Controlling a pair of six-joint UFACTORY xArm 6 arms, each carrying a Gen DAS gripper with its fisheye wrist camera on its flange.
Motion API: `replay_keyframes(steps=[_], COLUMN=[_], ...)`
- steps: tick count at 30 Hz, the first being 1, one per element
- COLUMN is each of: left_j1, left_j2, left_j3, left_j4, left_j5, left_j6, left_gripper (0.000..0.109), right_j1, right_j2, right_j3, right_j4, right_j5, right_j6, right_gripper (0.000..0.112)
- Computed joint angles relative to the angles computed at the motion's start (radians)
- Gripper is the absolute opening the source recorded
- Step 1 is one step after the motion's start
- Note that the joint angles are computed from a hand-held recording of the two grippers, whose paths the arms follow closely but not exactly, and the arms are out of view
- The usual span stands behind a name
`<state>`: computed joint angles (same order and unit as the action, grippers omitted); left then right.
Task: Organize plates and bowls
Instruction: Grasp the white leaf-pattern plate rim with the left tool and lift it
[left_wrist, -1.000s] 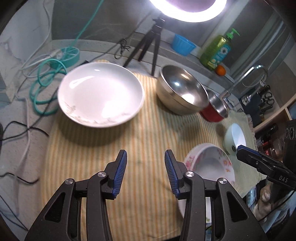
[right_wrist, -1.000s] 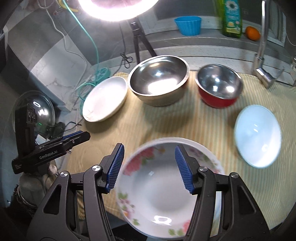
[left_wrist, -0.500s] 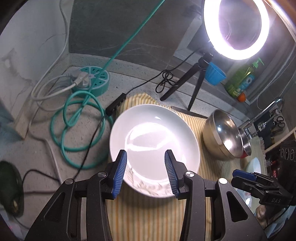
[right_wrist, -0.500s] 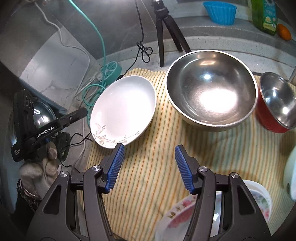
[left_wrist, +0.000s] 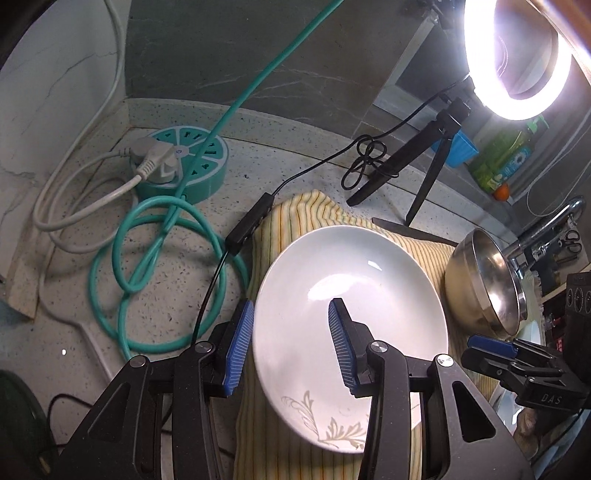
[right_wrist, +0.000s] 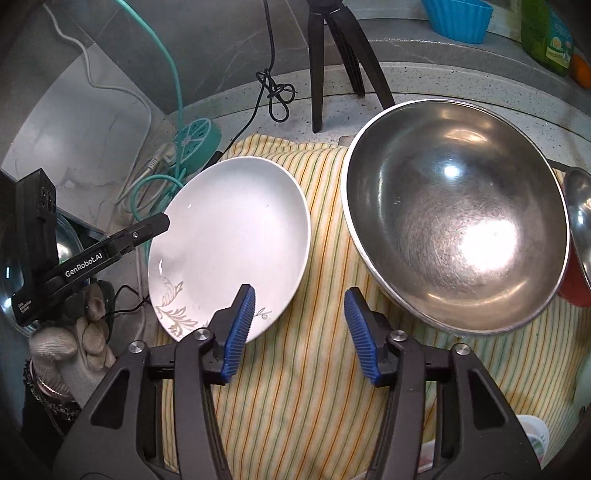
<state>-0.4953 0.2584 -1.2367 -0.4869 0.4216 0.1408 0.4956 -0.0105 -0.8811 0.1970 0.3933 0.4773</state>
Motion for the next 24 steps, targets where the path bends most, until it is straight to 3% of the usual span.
replay_keyframes(steps=[3, 6, 13, 19, 24], left_j1=[0.006, 0.01, 0.019, 0.023, 0.026], left_j2=[0.012, 0.02, 0.033, 0.055, 0.057], left_j3=[-0.012, -0.019, -0.036, -0.062, -0.066], left_j4=[0.005, 0.006, 0.011, 0.004, -0.013], left_j5=[0.01, 0.01, 0.036, 0.064, 0.07], left_j6=[-0.002, 0.006, 0.027, 0.048, 0.056], left_gripper=[0.04, 0.04, 0.027, 0.018, 0.018], right_j1=[0.0, -0.002, 0.0, -0.005, -0.008], right_j2=[0.019, 0.048, 0.096, 0.127, 0.125], right_j3=[-0.019, -0.049, -0.09, -0.119, -0.118], right_j4=[-0.012, -0.008, -0.002, 0.004, 0.015], right_j5=[0.014, 0.032, 0.048, 0.063, 0.066], right_j6=[0.009, -0.005, -0.027, -0.04, -0.043], right_gripper=[0.046, 0.033, 0.028, 0.017, 0.013])
